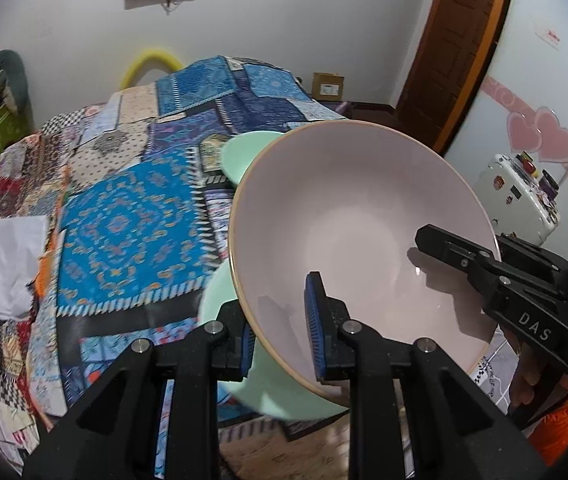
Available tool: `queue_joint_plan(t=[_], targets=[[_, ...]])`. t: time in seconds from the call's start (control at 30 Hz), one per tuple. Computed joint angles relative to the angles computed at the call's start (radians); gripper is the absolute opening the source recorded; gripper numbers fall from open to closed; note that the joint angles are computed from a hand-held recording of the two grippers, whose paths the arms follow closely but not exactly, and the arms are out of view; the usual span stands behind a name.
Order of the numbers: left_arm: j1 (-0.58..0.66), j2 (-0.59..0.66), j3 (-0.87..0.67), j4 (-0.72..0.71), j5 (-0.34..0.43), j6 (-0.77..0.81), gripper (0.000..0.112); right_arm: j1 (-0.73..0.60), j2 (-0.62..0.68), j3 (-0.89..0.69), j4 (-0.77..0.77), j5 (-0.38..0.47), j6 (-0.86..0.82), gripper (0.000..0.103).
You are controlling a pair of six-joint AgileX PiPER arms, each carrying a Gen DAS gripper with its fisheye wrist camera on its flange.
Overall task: Organize plates and bowls
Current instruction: 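Lift the pink bowl and carry it toward the plate stack with both tools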
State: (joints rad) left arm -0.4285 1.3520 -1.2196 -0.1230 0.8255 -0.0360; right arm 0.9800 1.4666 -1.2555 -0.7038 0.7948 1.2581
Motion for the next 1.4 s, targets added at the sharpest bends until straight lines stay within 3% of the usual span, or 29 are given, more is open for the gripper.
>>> queue_joint_plan(t=[0.63, 1.0, 1.4], targets=[[0.43, -0.244, 0.187, -0.161, 0.097, 0.28, 0.023, 0.092, 0.253, -0.285, 0.099, -0.039, -0.153, 0.02], [0.61, -0.23, 0.234, -0.222, 0.111, 0.421, 0.023, 0.078, 0.376, -0.399, 0.231, -0.079, -0.277, 0.02], [0.679, -0.116, 0.308, -0.243, 0.045, 0.5, 0.023, 0.055, 0.518, -0.539, 0.372, -0.016, -0.429, 0.02]])
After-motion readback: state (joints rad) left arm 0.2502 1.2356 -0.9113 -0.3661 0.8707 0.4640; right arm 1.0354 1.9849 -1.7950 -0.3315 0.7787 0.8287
